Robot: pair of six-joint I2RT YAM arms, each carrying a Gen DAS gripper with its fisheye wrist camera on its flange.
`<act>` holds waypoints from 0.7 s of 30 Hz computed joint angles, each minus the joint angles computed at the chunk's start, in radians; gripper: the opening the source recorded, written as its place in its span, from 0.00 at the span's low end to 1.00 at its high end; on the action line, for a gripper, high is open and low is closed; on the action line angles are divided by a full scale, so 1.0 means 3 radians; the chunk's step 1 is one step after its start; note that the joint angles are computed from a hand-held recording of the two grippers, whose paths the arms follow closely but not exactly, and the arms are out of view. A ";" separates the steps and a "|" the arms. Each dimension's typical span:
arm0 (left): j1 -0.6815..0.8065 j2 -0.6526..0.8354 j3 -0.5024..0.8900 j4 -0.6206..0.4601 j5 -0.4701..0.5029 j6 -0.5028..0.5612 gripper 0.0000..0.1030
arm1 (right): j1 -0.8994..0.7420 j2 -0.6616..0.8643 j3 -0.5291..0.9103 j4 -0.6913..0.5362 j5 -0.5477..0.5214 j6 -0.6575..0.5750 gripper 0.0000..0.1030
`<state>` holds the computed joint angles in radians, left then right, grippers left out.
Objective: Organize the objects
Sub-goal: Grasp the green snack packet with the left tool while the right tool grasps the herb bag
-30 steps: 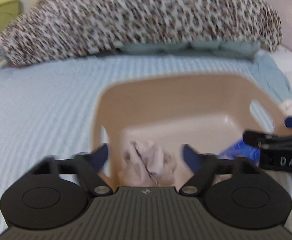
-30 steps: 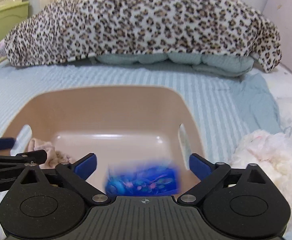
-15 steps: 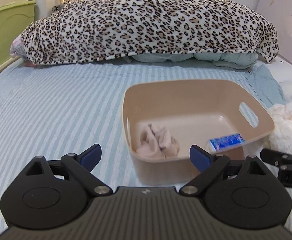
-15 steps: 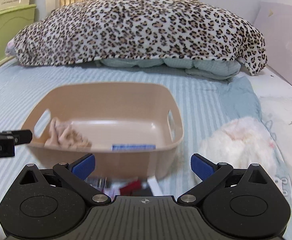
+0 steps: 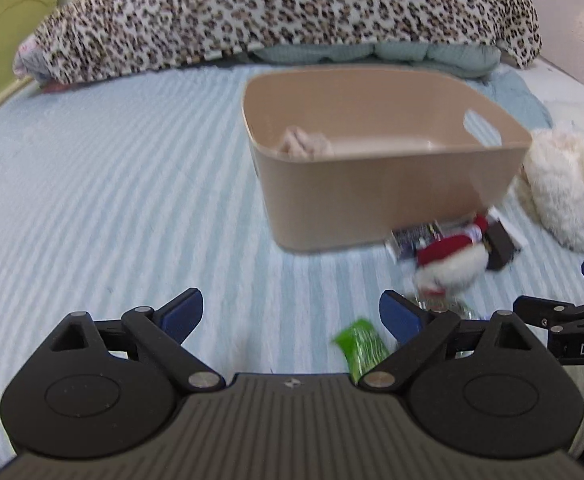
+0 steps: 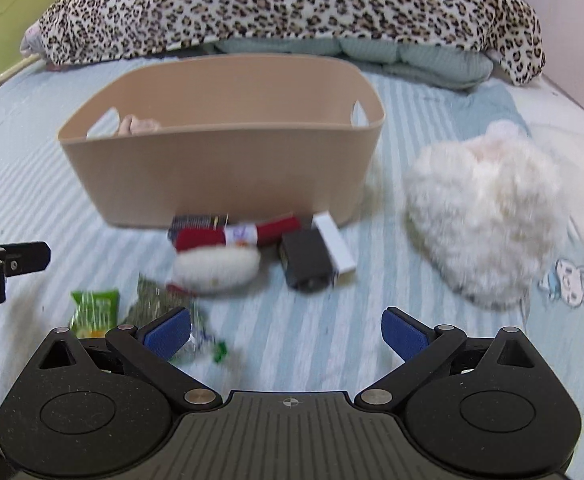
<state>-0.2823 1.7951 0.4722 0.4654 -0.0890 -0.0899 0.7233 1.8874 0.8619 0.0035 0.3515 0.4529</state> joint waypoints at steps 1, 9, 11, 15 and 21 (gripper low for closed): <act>-0.0005 0.0054 0.0004 0.0007 0.0023 -0.0001 0.92 | 0.0021 0.0008 -0.0037 0.0022 0.0001 0.0013 1.00; -0.0122 0.0530 0.0070 0.0194 0.0128 0.0067 0.92 | 0.0026 0.0185 -0.0019 0.0066 -0.0145 -0.0139 1.00; -0.0137 0.0658 0.0103 0.0239 0.0131 0.0090 0.92 | 0.0014 0.0242 -0.0009 0.0107 -0.0234 -0.0175 1.00; -0.0095 0.0827 0.0170 0.0277 0.0177 0.0111 0.92 | 0.0010 0.0351 0.0047 0.0172 -0.0308 -0.0219 1.00; 0.0088 0.0887 0.0280 0.0223 0.0302 0.0122 0.92 | -0.0037 0.0403 0.0084 0.0339 -0.0450 -0.0272 1.00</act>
<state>-0.2560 2.0611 0.5563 0.5323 0.0016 -0.0533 0.7122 2.0083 0.8870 0.1052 0.2163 0.3713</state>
